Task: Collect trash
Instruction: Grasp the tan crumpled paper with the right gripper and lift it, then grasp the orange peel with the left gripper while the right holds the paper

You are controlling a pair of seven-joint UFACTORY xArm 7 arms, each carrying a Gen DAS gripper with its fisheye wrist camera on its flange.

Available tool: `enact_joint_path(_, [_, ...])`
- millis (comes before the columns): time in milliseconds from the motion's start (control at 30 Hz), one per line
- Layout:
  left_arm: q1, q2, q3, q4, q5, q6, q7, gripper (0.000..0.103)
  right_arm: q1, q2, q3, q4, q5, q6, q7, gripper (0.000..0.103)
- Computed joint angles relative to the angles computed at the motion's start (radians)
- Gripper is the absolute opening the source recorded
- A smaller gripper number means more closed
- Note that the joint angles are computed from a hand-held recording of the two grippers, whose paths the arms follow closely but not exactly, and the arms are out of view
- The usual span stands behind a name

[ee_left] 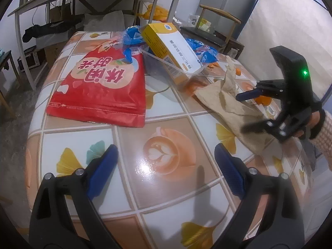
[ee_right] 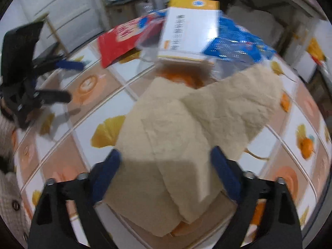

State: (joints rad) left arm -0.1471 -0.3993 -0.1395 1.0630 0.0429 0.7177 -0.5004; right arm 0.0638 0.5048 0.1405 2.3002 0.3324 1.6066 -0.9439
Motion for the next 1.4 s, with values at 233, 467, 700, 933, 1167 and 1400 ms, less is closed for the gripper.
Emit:
enact_joint_path(233, [-0.003, -0.011, 0.013, -0.023, -0.035, -0.036, -0.011, 0.09, 0.018, -0.194, -0.03, -0.293, -0.008, -0.189, 0.118, 0.036])
enact_joint_path(467, [0.009, -0.024, -0.006, -0.022, -0.005, -0.033, -0.037, 0.09, -0.06, -0.26, -0.064, -0.34, 0.148, -0.041, 0.276, 0.005])
enact_joint_path(700, [0.0, -0.047, -0.041, 0.012, 0.054, 0.019, -0.021, 0.09, -0.395, -0.157, -0.03, -0.266, 0.671, 0.394, 0.742, 0.005])
enact_joint_path(933, [-0.037, 0.007, -0.045, 0.084, 0.032, 0.052, 0.011, 0.09, -0.353, -0.317, -0.146, -0.44, 0.425, 0.182, 0.6, 0.005])
enact_joint_path(1167, [-0.072, 0.109, -0.075, 0.213, 0.075, 0.118, 0.04, 0.09, -0.234, -0.509, -0.181, -0.636, 0.2, -0.075, 0.395, 0.048])
enact_joint_path(1400, [-0.109, 0.214, -0.083, 0.346, 0.12, 0.156, 0.035, 0.09, -0.161, -0.529, -0.189, -0.695, 0.113, -0.257, 0.321, 0.078])
